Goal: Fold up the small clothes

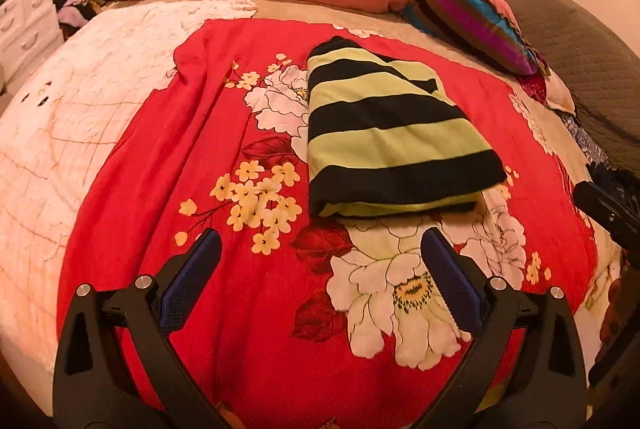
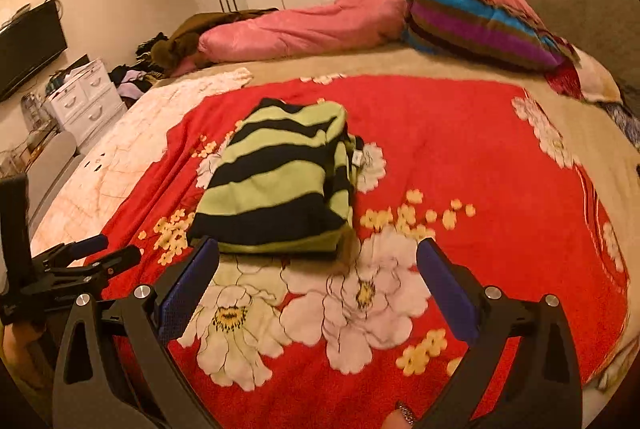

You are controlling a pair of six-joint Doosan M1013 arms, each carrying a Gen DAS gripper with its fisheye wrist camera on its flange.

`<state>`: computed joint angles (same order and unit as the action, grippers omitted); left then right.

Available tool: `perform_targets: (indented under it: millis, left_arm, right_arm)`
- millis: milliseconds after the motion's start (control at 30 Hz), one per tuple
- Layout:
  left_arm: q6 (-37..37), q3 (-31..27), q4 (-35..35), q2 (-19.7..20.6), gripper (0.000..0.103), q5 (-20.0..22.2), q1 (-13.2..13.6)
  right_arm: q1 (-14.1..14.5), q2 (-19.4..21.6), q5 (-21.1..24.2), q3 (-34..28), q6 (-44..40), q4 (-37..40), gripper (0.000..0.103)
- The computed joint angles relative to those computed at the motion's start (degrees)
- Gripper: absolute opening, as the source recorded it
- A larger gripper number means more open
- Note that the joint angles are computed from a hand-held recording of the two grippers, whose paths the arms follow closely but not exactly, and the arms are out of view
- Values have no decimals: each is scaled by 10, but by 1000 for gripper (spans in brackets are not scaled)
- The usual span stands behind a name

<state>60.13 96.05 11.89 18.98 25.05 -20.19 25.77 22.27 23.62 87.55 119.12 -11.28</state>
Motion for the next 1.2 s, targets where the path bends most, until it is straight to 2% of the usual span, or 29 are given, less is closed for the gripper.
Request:
perform_targets:
  millis: [567, 1200]
  left_arm:
    - [-29, 8, 31, -9, 94, -5, -4]
    - [-70, 5, 76, -7, 94, 15, -7]
  right_arm:
    - [0, -3, 16, 1, 5, 5, 99]
    - [-1, -3, 34, -1, 1, 11, 99]
